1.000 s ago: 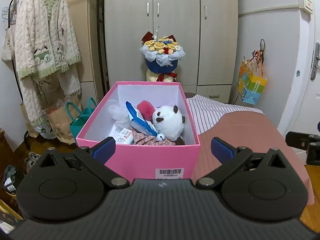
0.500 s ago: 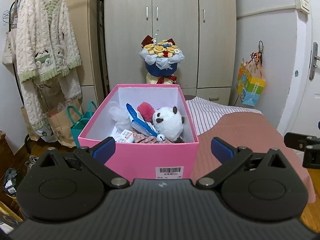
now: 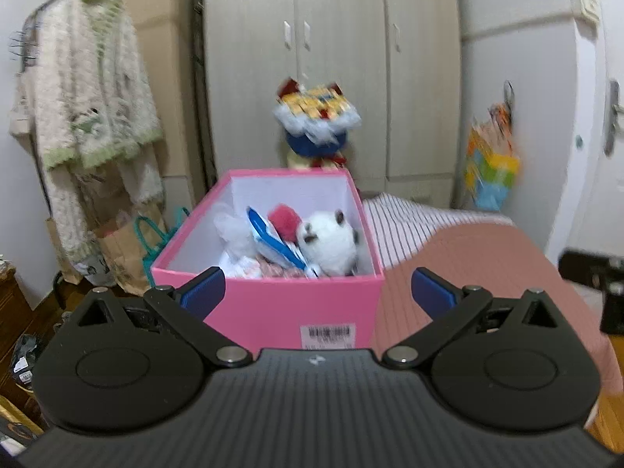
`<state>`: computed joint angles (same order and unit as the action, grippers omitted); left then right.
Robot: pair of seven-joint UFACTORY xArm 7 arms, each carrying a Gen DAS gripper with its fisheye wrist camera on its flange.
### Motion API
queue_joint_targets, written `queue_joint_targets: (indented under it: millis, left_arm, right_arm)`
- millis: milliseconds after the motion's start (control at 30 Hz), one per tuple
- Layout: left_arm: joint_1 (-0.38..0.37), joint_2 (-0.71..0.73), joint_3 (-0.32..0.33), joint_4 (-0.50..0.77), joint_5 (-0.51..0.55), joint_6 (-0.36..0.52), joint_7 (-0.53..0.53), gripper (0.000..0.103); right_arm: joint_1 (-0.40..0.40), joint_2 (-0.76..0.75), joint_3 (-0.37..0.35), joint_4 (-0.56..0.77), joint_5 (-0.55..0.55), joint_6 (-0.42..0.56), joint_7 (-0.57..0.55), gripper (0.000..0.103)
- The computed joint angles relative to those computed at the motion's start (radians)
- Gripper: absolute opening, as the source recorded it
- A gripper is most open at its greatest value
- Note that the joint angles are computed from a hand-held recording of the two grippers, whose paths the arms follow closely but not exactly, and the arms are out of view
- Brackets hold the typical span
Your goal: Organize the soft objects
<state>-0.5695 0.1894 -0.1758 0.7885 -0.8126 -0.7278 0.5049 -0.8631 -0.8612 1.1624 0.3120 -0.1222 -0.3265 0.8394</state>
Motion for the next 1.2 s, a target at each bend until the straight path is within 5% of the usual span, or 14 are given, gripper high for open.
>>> queue_joint_targets:
  millis: [433,1200]
  left_arm:
    - [0.003,0.016,-0.001,-0.016,0.014,-0.09,-0.006,0.103]
    - [-0.004,0.027,-0.007,-0.028,0.019,-0.1,-0.029,0.103]
  right_arm:
    - [-0.039,0.001,0.03,-0.001,0.011,-0.009,0.048,0.101]
    - [-0.077,0.022,0.062,-0.014,0.015,-0.047,0.079,0.101]
